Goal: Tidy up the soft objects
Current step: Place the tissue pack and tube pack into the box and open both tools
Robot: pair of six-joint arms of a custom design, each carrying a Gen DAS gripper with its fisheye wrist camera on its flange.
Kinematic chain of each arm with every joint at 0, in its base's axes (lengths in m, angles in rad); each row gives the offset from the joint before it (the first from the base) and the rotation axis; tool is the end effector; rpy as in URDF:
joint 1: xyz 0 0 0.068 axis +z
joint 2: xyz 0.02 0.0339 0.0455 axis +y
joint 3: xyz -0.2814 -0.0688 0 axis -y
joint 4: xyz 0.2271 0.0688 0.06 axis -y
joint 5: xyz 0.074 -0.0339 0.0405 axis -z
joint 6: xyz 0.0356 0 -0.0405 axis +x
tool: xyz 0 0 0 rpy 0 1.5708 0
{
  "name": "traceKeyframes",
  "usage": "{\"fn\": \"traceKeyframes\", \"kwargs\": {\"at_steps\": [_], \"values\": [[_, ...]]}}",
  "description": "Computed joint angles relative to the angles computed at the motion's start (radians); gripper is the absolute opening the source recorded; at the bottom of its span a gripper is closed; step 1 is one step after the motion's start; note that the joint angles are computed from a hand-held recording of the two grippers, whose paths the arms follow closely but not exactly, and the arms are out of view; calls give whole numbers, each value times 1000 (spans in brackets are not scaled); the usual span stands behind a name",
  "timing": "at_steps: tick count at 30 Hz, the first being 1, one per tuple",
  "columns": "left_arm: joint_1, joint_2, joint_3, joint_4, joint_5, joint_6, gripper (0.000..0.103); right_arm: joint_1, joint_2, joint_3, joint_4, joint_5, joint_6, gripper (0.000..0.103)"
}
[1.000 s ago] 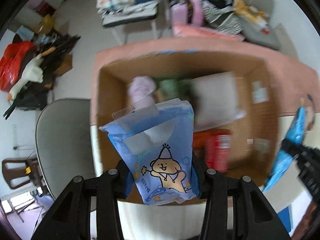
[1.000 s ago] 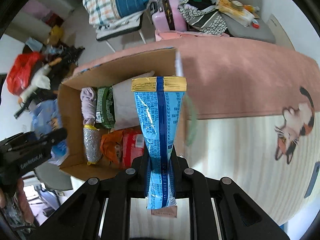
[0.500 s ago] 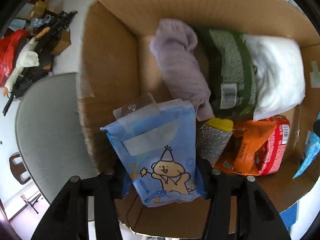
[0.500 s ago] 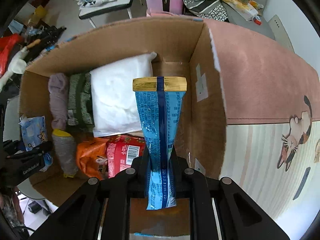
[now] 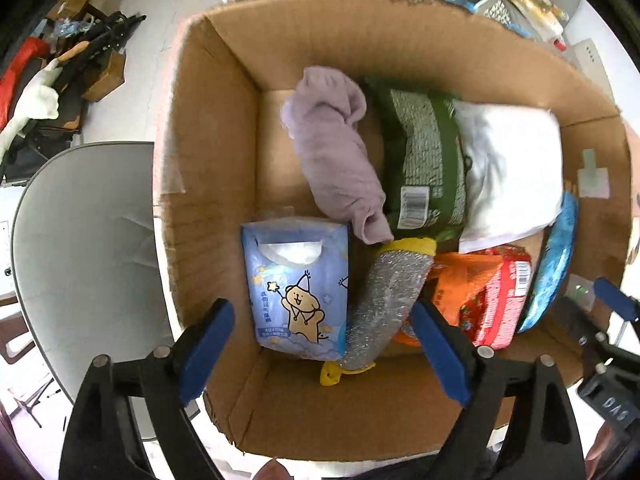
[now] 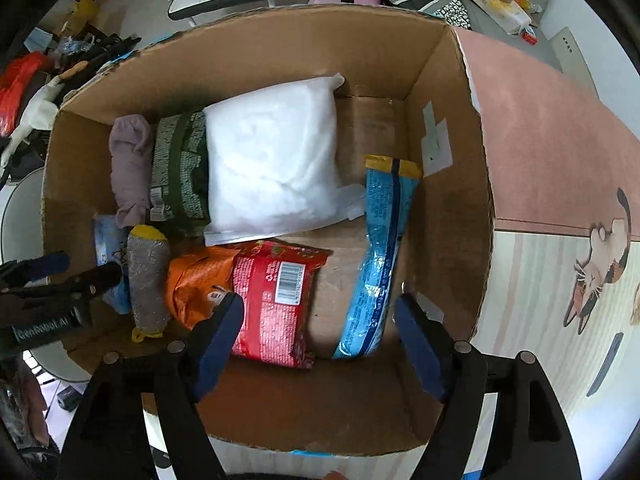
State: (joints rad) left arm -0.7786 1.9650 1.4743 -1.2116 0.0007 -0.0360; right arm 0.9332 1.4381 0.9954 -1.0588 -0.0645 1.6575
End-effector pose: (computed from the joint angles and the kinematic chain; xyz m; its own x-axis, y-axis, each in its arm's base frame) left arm 0.2437 -0.2404 0.2106 -0.7306 0.6701 0.1311 0.6764 0.7366 0.0040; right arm 0.1299 0.1792 0.2401 -0.7501 0.6576 0.0701 0.6613 0.7475 0.0634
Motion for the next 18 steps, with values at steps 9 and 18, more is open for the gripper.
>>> {"fn": "traceKeyframes", "kwargs": {"at_steps": [9, 18], "values": [[15, -119, -1, -29, 19, 13, 103, 132, 8, 89, -104, 65, 143, 103], [-35, -301, -117, 10, -3, -58, 103, 240, 47, 205, -249, 110, 283, 103]]}}
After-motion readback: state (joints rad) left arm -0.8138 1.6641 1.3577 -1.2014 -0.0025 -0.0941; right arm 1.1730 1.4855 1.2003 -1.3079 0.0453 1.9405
